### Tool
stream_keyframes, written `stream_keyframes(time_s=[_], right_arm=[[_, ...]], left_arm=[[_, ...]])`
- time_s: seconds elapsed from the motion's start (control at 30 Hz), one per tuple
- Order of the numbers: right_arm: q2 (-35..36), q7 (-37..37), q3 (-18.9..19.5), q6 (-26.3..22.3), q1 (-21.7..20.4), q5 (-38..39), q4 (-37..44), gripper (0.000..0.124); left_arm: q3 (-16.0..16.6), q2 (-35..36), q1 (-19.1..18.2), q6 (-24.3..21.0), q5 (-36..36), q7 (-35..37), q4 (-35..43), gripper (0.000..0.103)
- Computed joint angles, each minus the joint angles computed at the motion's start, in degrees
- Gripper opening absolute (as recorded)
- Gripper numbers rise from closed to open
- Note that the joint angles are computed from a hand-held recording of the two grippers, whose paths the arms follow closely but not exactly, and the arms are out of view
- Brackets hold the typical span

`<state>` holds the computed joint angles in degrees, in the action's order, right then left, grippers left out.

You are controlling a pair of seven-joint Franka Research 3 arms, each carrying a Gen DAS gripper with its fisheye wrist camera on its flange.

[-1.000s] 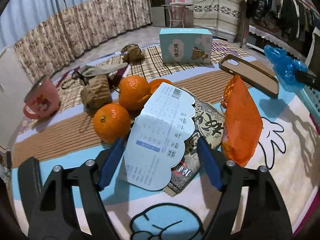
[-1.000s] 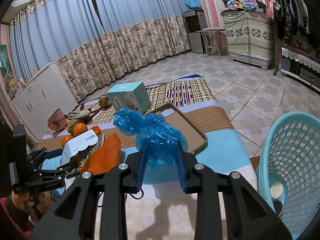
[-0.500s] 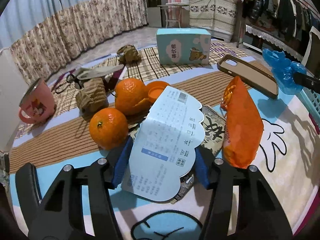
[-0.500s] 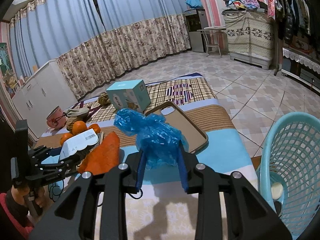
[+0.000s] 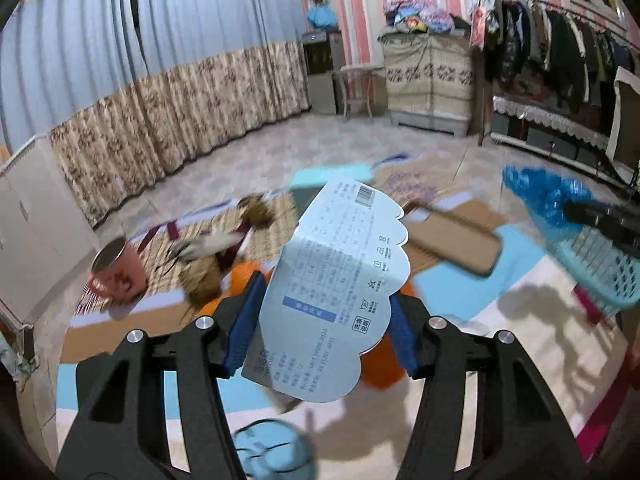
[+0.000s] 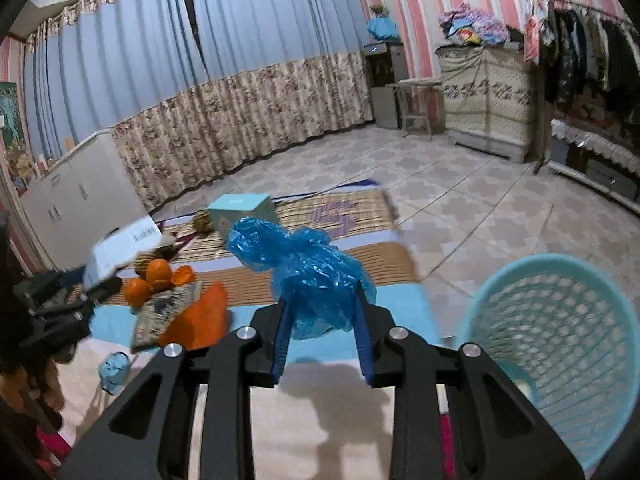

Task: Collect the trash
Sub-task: 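Carry both items to the basket and open the left tool to drop the card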

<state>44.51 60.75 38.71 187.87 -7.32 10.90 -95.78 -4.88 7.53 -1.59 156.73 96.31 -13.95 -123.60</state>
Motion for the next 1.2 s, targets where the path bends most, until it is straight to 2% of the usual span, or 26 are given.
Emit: stream_keyframes(time_s=[0.07,0.23,0.43,0.57,0.77,0.9,1.1,1.2], right_arm=[[-1.35,0.03,-0.63,0.72,-1.34,0.01,-1.49,0.028],[-4.88,2.00,-5.28,2.60,-3.24,-0.22,-4.46,0.029],[-6.55,5.47,-8.60,3.45,-5.86,-1.26,-5.93,0.029],[-6.51,6.96,-9.70,3.59,-7.09,-2.35,-6.15,0.029],[-5.32,8.26,-10.42,2.75,-7.97,-3.14,-4.58,0.028],[-4.41,8.28,-10.76,2.33,-8.20,-2.96,-3.51,0.028],[-3.07,7.77,-11.02,1.09,-7.92,-1.71,-1.61,0.028],[-2.83,7.18,-11.55,0.69,-7.28,-0.83,-1.19,0.028]], left_arm=[[-1.00,1.31,-1.26,-0.51,0.34,-1.27,2.51,0.056],[-2.20,7.62,-5.21,-0.55,-1.04,-0.18,10.75,0.056],[-1.04,17.09,-11.01,1.73,-3.73,3.33,21.90,0.056],[-0.90,24.29,-13.19,4.76,-10.86,10.78,30.05,0.056],[-1.68,32.20,-15.06,6.76,-21.78,23.68,38.78,0.056],[-1.04,35.24,-15.91,9.36,-26.36,28.27,42.32,0.056],[-1.66,39.10,-16.18,8.46,-35.73,38.55,47.32,0.057],[-0.57,39.75,-17.14,8.81,-38.56,41.05,48.38,0.060]])
